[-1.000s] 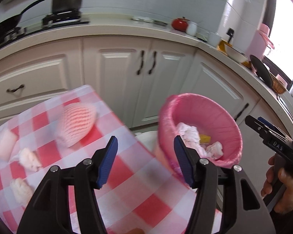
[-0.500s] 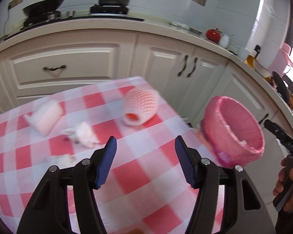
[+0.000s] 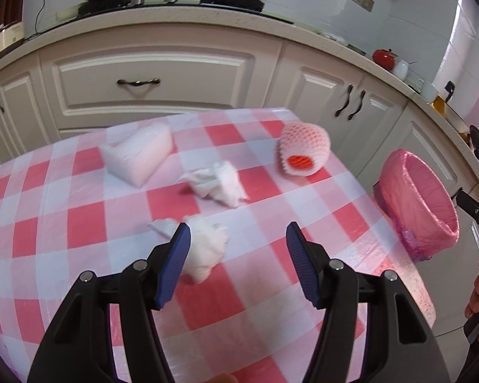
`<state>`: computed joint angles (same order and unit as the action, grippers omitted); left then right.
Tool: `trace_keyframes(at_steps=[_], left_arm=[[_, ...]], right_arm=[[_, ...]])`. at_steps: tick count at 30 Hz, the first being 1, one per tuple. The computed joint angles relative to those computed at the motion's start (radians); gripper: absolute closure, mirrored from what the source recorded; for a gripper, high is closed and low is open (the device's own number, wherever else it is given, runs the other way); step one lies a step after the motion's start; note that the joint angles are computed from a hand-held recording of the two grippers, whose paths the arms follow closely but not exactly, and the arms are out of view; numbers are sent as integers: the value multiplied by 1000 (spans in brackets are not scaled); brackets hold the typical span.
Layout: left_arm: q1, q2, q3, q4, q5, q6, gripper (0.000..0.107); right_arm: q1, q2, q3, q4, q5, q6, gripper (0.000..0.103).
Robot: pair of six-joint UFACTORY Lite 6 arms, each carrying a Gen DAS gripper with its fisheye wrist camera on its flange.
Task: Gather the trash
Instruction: 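Move both tools back over the table toward the white tissues, then grasp a crumpled white tissue with the left tool while the right tool grasps another tissue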
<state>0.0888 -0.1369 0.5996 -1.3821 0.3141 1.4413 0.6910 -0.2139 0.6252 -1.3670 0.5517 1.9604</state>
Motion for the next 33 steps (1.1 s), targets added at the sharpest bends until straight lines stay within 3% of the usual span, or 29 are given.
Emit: trace_keyframes(at_steps=[12, 25, 29, 33], left_arm=[[95, 162, 48, -114, 34, 195, 47], [66, 333, 141, -166, 21, 277, 49], [60, 385, 184, -116, 17, 245, 69], [72, 404, 208, -86, 32, 239, 77]], right_arm=[[98, 186, 135, -16, 16, 76, 19], [124, 398, 298, -11, -27, 81, 19], [130, 464, 360, -5, -39, 76, 19], [131, 528, 421, -2, -57, 71, 19]])
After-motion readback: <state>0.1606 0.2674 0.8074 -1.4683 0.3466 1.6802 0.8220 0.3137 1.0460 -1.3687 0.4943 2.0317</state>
